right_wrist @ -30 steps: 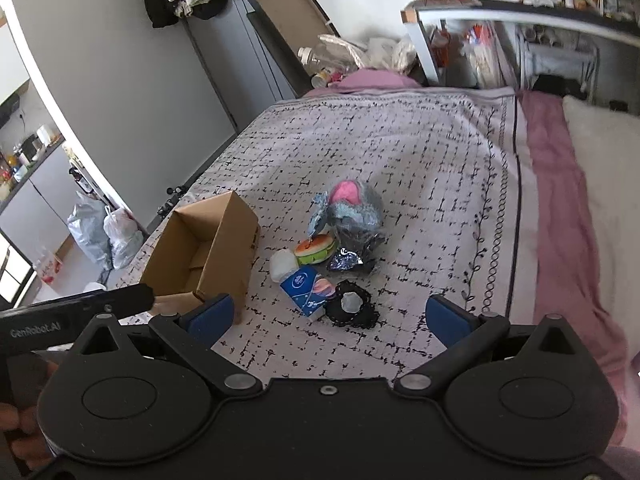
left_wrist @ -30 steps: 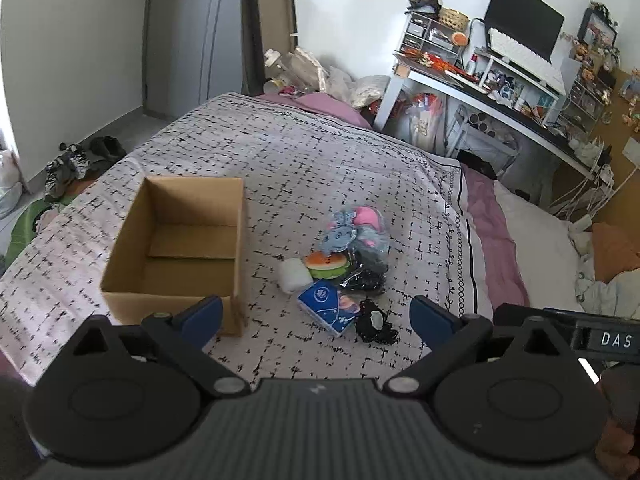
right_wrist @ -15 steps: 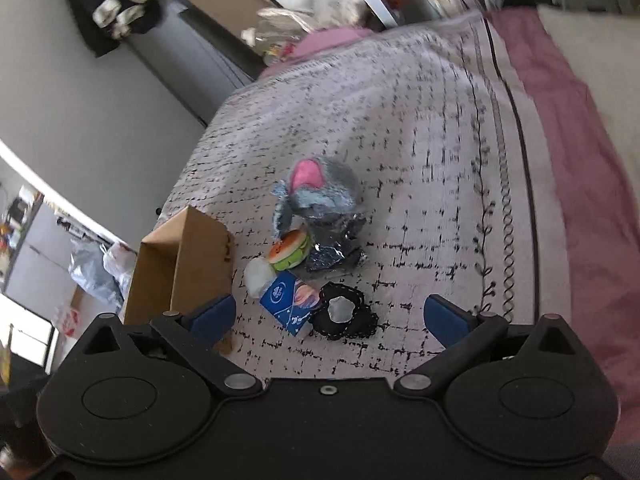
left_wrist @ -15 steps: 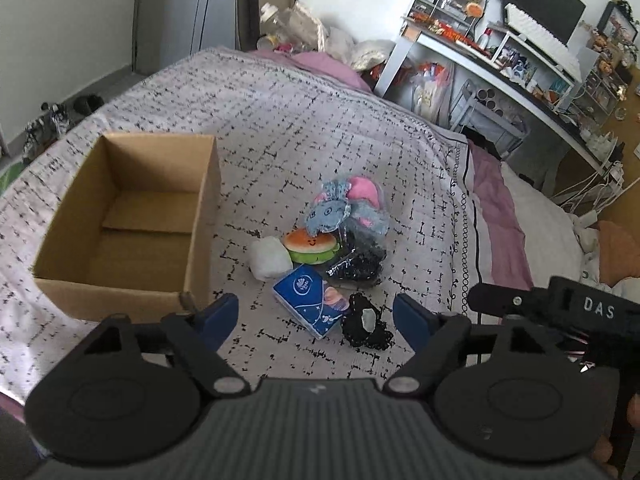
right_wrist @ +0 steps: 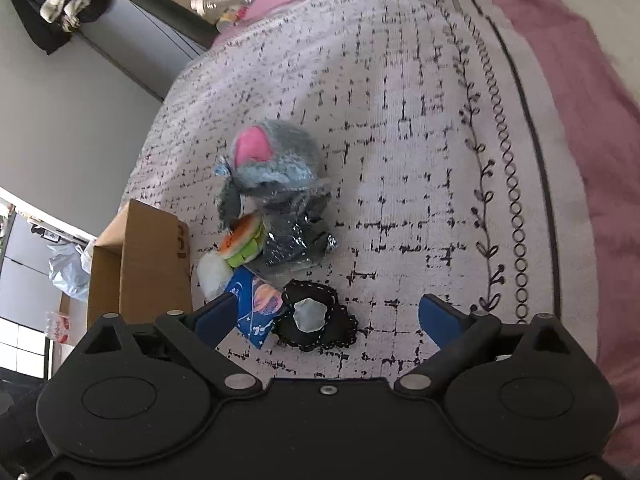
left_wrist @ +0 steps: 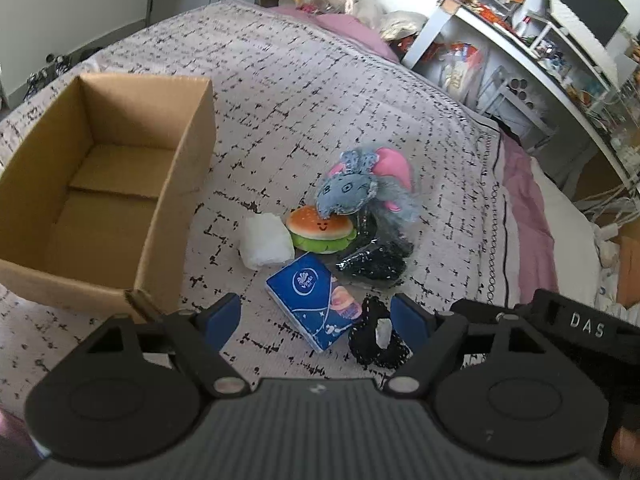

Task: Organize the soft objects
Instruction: 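Grasp the blue tissue pack with the left tool while the right tool grasps the black scrunchie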

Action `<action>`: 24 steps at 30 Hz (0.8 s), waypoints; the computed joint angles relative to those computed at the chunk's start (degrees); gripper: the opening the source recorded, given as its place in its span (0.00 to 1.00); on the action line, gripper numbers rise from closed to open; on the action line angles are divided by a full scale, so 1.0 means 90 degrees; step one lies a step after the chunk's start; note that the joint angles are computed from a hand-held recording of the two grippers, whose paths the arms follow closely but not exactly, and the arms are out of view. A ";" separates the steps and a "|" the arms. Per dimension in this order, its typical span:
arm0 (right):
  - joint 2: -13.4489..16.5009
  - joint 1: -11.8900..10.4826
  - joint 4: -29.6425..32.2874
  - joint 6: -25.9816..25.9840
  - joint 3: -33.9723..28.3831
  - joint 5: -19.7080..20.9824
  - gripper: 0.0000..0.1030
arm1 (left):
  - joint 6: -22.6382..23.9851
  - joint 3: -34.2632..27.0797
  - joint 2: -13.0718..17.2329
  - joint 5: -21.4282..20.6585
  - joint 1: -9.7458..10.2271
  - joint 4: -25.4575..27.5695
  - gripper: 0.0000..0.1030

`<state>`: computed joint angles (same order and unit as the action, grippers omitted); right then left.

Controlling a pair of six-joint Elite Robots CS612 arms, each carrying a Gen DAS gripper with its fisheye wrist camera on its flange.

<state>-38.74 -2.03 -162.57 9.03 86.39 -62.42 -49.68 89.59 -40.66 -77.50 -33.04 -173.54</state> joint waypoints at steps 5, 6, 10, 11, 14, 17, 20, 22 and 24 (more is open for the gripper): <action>0.0194 0.0002 0.0518 -0.0013 -0.0303 0.0096 0.85 | -0.0255 -0.0189 0.0139 0.0013 0.0026 0.0272 0.75; 0.0242 0.0014 0.0688 -0.0038 -0.0395 0.0098 0.85 | -0.0351 -0.0221 0.0168 0.0053 0.0031 0.0328 0.75; 0.0354 0.0076 0.1157 -0.0322 -0.0619 0.0034 0.85 | -0.0579 -0.0311 0.0255 0.0070 0.0056 0.0434 0.75; 0.0376 0.0085 0.1242 -0.0375 -0.0659 0.0010 0.84 | -0.0630 -0.0334 0.0271 0.0087 0.0057 0.0459 0.75; 0.0436 0.0118 0.1492 -0.0540 -0.0772 -0.0063 0.84 | -0.0838 -0.0412 0.0323 0.0048 0.0083 0.0503 0.75; 0.0504 0.0162 0.1655 -0.0669 -0.0890 -0.0234 0.79 | -0.1027 -0.0470 0.0347 0.0116 0.0075 0.0604 0.76; 0.0531 0.0245 0.1591 -0.0917 -0.0933 -0.0479 0.76 | -0.1080 -0.0563 0.0385 0.0068 0.0082 0.0704 0.76; 0.0549 0.0310 0.1577 -0.1089 -0.0979 -0.0695 0.72 | -0.1170 -0.0658 0.0423 0.0011 0.0088 0.0827 0.78; 0.0556 0.0333 0.1483 -0.1136 -0.0983 -0.0786 0.69 | -0.1217 -0.0781 0.0478 -0.0050 0.0090 0.0980 0.78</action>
